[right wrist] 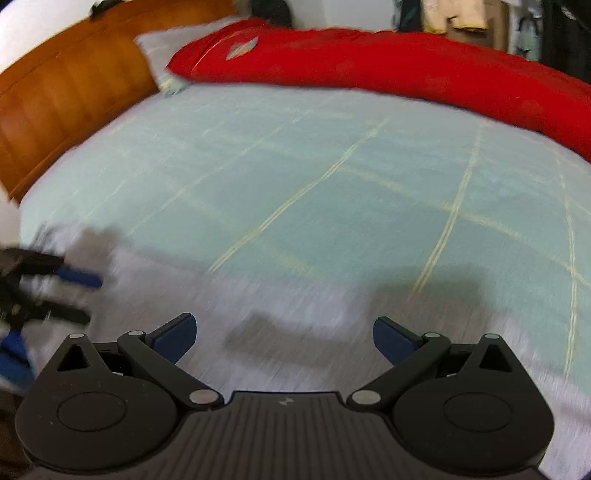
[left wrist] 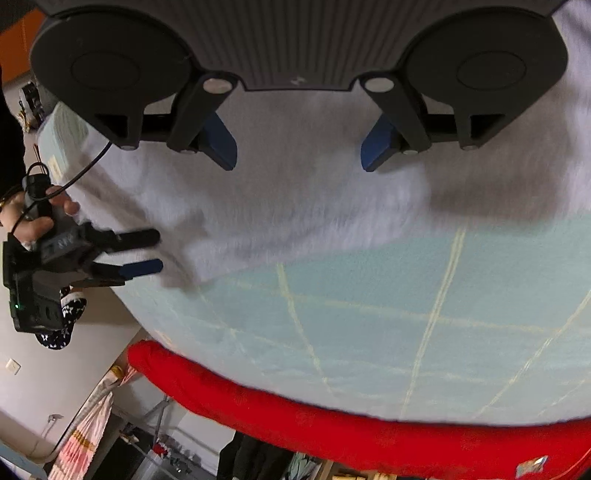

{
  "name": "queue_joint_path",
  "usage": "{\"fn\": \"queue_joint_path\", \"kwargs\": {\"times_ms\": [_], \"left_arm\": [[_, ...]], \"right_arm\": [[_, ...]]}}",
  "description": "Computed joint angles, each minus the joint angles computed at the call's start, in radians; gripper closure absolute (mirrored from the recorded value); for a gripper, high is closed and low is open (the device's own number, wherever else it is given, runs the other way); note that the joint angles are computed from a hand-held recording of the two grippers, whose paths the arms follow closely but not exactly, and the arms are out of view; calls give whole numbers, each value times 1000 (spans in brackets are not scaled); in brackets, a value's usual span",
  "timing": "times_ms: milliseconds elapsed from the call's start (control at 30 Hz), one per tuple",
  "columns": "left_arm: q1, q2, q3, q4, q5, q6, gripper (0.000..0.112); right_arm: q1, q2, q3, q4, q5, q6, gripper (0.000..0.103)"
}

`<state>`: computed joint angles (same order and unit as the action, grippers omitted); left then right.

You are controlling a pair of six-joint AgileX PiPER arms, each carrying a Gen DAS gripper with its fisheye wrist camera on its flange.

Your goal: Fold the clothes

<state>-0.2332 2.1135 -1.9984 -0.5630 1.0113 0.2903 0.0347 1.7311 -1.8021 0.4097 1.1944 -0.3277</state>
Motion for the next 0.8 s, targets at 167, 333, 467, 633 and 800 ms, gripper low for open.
{"fn": "queue_joint_path", "kwargs": {"times_ms": [167,333,467,633,800], "left_arm": [[10,-44,119,-40,-49,29,37],[8,-97,156,-8,0,36,35],[42,-216,314,-28,-70,83,34],[82,-280,448,-35,-143,98,34],[96,-320,535,-75,-208,152,33]], "right_arm": [[99,58,35,-82,-50,53,0],[146,149,-85,-186,-113,182,0],[158,108,-119,-212,-53,241,0],[229,-128,125,-221,-91,232,0],[367,-277,393,-403,-180,463,0]]}}
